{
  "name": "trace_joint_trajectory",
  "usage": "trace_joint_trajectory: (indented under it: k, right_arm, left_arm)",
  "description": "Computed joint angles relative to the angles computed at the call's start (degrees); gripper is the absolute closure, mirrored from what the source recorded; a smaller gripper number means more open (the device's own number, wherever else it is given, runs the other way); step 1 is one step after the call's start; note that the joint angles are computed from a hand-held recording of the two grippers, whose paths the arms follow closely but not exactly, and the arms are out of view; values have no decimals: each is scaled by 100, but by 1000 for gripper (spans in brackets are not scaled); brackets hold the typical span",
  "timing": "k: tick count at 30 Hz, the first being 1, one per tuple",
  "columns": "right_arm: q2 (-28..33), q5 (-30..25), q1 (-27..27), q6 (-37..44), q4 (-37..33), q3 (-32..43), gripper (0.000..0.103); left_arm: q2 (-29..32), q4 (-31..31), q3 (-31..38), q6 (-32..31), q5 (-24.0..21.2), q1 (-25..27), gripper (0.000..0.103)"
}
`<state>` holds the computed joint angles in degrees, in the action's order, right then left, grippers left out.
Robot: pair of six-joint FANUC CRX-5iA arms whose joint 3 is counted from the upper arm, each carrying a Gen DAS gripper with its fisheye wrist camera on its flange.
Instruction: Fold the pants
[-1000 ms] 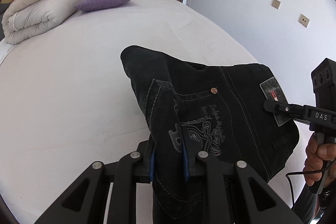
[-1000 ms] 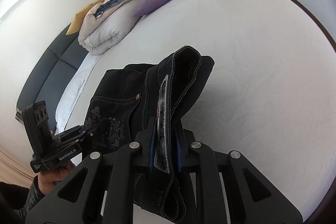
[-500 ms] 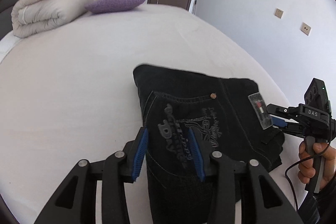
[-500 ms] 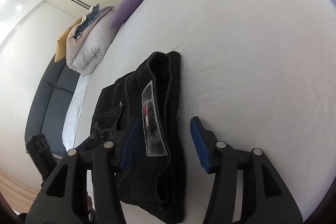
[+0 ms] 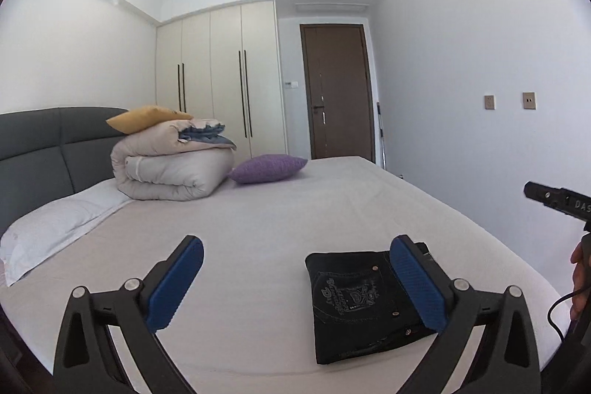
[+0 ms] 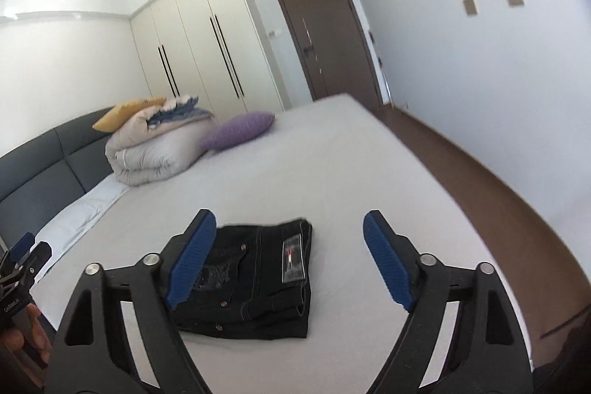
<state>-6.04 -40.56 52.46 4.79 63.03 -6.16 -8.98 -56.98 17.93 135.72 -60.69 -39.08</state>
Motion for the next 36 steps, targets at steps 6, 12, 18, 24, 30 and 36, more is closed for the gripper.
trace_joint_trajectory:
  k: [6,12,18,24,30,36]
  right_arm:
    - [-590,-869,554,-1120,2244,-604,0]
    - [-788,-2129,1744,-101,1724,-538,0]
    - [-686,-2984,2406,-39,591,-202,0]
    - [-456,-3198,2364,324,-264,137,0]
    - [-190,-2819,1870,658,-1114,368,0]
    - [-14,-2719,1748,1101,-1262,466,0]
  left_arm:
    - [-119,-815,130,752,-1231,-989,0]
    - [44,-211,219,491,-1825,-961,0]
    - [234,687,233,410,-2076,-618,0]
    - [256,969,134,400,-2051,-452,0]
    - [260,1384,-27,346,-1969,-145,0]
    - [274,1619,-128,319,-1985,82,0]
